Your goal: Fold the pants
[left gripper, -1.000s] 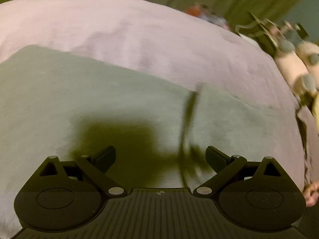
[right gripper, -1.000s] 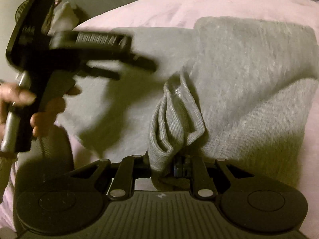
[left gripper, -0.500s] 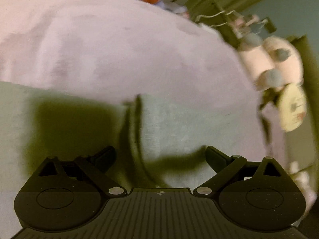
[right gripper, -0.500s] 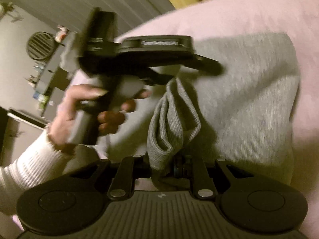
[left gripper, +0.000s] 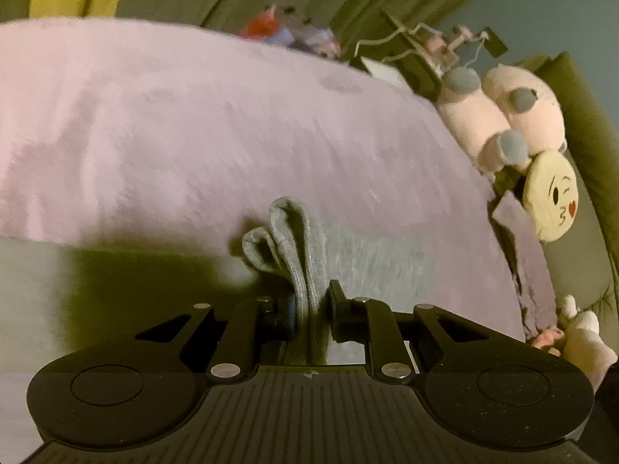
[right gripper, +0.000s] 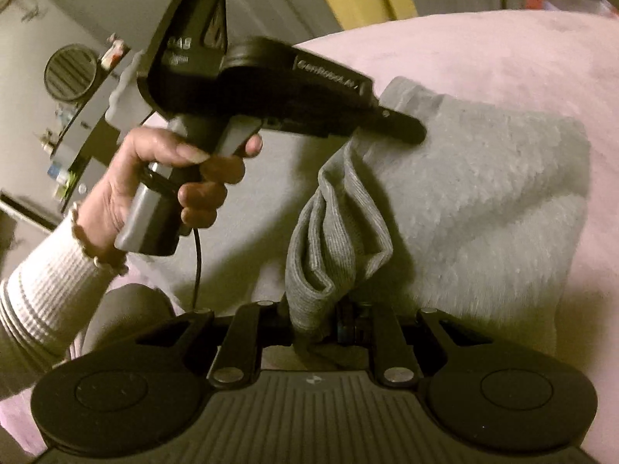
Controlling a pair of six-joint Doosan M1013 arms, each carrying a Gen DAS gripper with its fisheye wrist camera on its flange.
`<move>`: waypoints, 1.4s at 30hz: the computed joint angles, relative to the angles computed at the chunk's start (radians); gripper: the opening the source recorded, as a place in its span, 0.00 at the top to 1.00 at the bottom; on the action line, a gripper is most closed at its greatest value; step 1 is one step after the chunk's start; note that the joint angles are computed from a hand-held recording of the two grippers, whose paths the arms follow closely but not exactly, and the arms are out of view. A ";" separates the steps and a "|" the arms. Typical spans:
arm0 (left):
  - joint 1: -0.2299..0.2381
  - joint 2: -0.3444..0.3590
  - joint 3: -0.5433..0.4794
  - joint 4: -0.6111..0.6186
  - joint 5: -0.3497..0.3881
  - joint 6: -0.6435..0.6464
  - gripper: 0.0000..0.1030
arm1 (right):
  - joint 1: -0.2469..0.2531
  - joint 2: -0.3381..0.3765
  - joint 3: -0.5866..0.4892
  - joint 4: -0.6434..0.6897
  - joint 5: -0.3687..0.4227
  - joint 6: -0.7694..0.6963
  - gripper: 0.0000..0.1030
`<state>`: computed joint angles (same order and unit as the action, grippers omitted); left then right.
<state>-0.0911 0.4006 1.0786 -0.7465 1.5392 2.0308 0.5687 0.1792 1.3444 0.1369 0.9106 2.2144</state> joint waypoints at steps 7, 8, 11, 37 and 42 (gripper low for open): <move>0.063 -0.025 0.004 0.004 -0.054 0.028 0.82 | 0.006 0.040 -0.057 0.044 -0.015 -0.117 0.83; 0.075 -0.027 0.009 0.011 -0.064 0.027 0.82 | 0.009 0.049 -0.068 0.050 -0.009 -0.137 0.83; 0.100 -0.029 0.026 0.061 -0.080 0.017 0.81 | 0.012 0.087 -0.099 0.090 0.019 -0.205 0.83; 0.168 -0.133 0.204 0.166 -0.143 -0.012 0.26 | -0.107 0.201 -0.308 0.076 0.217 0.077 0.23; 0.176 -0.190 0.291 0.169 -0.214 0.018 0.25 | -0.083 0.376 -0.592 0.054 0.434 0.016 0.23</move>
